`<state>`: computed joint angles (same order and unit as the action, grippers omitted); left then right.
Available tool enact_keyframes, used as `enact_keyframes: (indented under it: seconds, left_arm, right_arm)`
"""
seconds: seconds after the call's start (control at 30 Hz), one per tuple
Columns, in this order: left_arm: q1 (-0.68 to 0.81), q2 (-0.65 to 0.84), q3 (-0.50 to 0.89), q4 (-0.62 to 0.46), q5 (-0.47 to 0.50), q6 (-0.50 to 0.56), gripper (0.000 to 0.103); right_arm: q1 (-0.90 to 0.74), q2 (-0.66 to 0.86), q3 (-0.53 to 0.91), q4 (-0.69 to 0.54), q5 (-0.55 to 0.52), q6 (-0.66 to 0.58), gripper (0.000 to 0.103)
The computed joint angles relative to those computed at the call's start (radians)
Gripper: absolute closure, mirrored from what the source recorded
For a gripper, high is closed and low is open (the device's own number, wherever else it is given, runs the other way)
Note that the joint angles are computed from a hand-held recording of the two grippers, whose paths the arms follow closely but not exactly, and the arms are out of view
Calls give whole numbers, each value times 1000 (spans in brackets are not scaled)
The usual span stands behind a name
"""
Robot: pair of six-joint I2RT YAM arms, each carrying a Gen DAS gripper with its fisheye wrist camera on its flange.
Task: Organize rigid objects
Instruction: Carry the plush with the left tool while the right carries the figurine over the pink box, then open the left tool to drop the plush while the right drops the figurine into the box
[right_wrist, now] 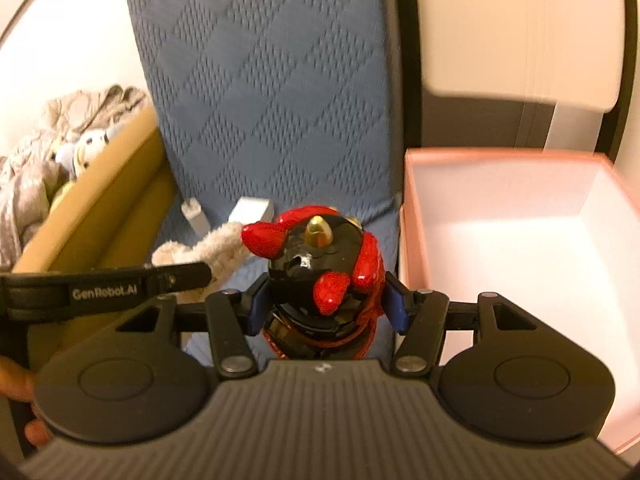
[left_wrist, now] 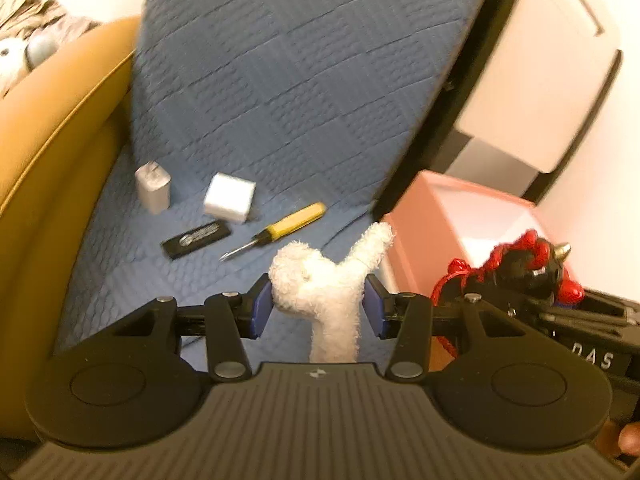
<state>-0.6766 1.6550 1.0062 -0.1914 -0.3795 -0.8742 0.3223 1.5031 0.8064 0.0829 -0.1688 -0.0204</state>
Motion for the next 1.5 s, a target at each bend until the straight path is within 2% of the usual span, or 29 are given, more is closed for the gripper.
enact_keyframes:
  seconds: [0.27, 0.37, 0.67, 0.87, 1.13, 1.3, 1.37, 1.5]
  left_arm:
    - [-75, 52, 180, -88, -73, -40, 49]
    - [-89, 93, 278, -128, -66, -43, 49]
    - [-153, 245, 581, -241, -105, -26, 49]
    - [-183, 415, 788, -296, -86, -31, 49]
    - [-187, 655, 1094, -411, -32, -33, 49]
    - [-194, 824, 1330, -532, -5, -44, 49]
    - [-193, 918, 1473, -631, 16, -53, 49]
    - [-195, 1040, 1643, -722, 38, -73, 49]
  right_arm:
    - [-113, -89, 107, -177, -72, -26, 43]
    - [-166, -112, 152, -243, -101, -40, 43]
    - [-323, -163, 166, -312, -178, -98, 43]
    - [-438, -84, 199, -330, -224, -143, 43]
    - [-550, 57, 216, -288, -248, -225, 43]
    - [-598, 163, 225, -260, -250, -277, 43]
    - [-614, 210, 240, -264, -256, -285, 43]
    - [-615, 285, 271, -276, -252, -295, 43]
